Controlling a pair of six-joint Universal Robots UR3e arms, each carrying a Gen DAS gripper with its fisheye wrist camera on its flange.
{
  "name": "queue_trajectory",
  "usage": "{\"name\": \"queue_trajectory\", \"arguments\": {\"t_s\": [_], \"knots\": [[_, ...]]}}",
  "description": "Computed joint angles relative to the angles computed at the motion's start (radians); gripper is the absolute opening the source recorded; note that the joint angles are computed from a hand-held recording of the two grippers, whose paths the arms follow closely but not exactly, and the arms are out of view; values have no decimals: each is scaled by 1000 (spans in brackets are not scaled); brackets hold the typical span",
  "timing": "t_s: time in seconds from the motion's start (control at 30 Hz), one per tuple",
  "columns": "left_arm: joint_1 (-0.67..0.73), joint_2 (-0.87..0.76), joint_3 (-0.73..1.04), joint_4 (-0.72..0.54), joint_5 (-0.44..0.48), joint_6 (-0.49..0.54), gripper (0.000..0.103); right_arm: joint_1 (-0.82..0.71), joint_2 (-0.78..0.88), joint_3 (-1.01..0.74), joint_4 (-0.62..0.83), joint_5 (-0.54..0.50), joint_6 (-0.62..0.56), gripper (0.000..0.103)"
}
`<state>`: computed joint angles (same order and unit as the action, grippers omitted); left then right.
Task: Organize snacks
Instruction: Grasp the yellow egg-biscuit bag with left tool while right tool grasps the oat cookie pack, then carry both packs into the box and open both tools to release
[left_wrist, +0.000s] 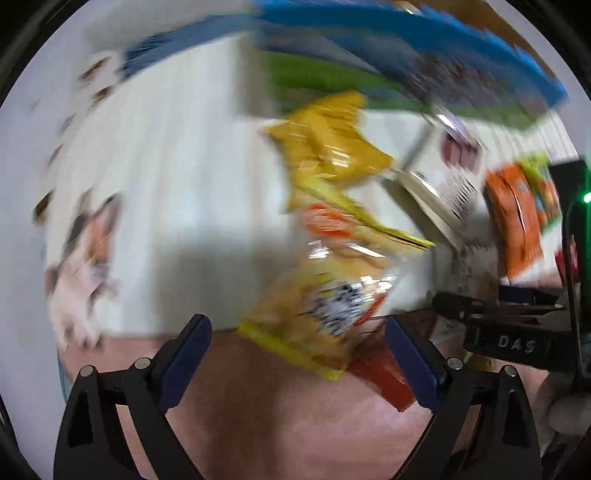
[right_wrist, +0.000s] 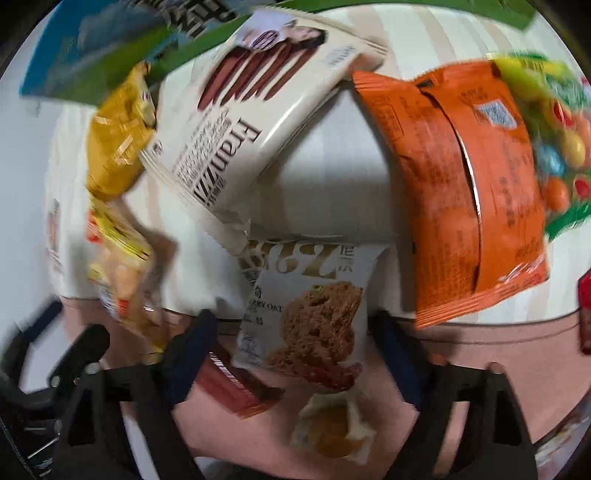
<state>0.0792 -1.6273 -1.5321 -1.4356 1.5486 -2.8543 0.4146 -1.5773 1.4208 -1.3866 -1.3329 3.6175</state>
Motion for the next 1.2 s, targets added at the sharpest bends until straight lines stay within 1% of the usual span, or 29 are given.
{"name": "queue_trajectory", "arguments": {"t_s": [0.03,0.1,0.13,0.17,0.2,0.23,0.27,0.33,0.37,0.4,0.43,0.5,0.57,0.6,0.63,0.67,0.7,0.73,0.77,0.83,0.97,1.03,1.07,1.13,1.17,1.2], "knots": [[-16,-46,33,-14,-1,8,96,-12,-21,11,9,0,-21,58],[-38,-118,80,-10,6,-3,96,-39,-52,23,44,1,-52,53],[-38,-150,104,-7,-5,-18,96,-54,-71,28,65,-1,-69,53],[-26,-170,120,-10,-21,-44,92,-65,-85,30,84,-5,-86,53],[0,-187,138,-28,-53,-76,83,-71,-95,31,98,-10,-97,53],[49,-191,141,-53,-106,-107,80,-76,-103,34,104,-11,-99,53],[83,-195,144,-63,-138,-149,79,-83,-113,41,106,-6,-100,53],[130,-190,126,-50,-182,-189,79,-91,-121,52,107,0,-97,56],[142,-193,124,-54,-200,-189,79,-101,-133,66,105,9,-98,58],[144,-205,130,-67,-208,-179,79,-115,-148,85,98,18,-105,64],[137,-211,133,-67,-196,-166,79,-107,-145,91,89,17,-94,66],[105,-222,133,-42,-152,-145,79,-95,-134,94,79,6,-77,66],[80,-206,103,-2,-126,-156,78,-78,-124,103,58,-4,-52,66],[65,-190,85,16,-118,-178,69,-69,-127,116,45,-11,-47,66],[55,-175,69,33,-104,-199,63,-63,-140,135,30,-17,-41,66],[49,-156,52,43,-95,-219,53,-56,-154,152,17,-24,-36,65],[52,-136,35,47,-98,-230,51,-46,-161,156,15,-37,-31,61],[56,-108,12,46,-104,-238,49,-32,-171,160,16,-55,-27,54],[57,-77,-16,47,-104,-249,46,-27,-195,175,8,-60,-25,54],[58,-6,-85,48,-98,-271,45,-28,-232,191,12,-59,-20,50],[104,109,-186,18,-116,-272,43,-46,-312,217,37,-30,-11,49],[112,118,-170,-9,-119,-276,42,-65,-347,215,62,-15,-19,49],[116,146,-188,-17,-125,-274,42,-77,-365,212,78,-3,-26,49],[133,203,-190,-59,-136,-255,42,-107,-402,184,119,25,-47,48],[135,216,-175,-76,-145,-250,42,-94,-402,165,120,34,-30,48],[139,227,-161,-91,-153,-247,42,-111,-411,139,143,52,-39,48]]}}
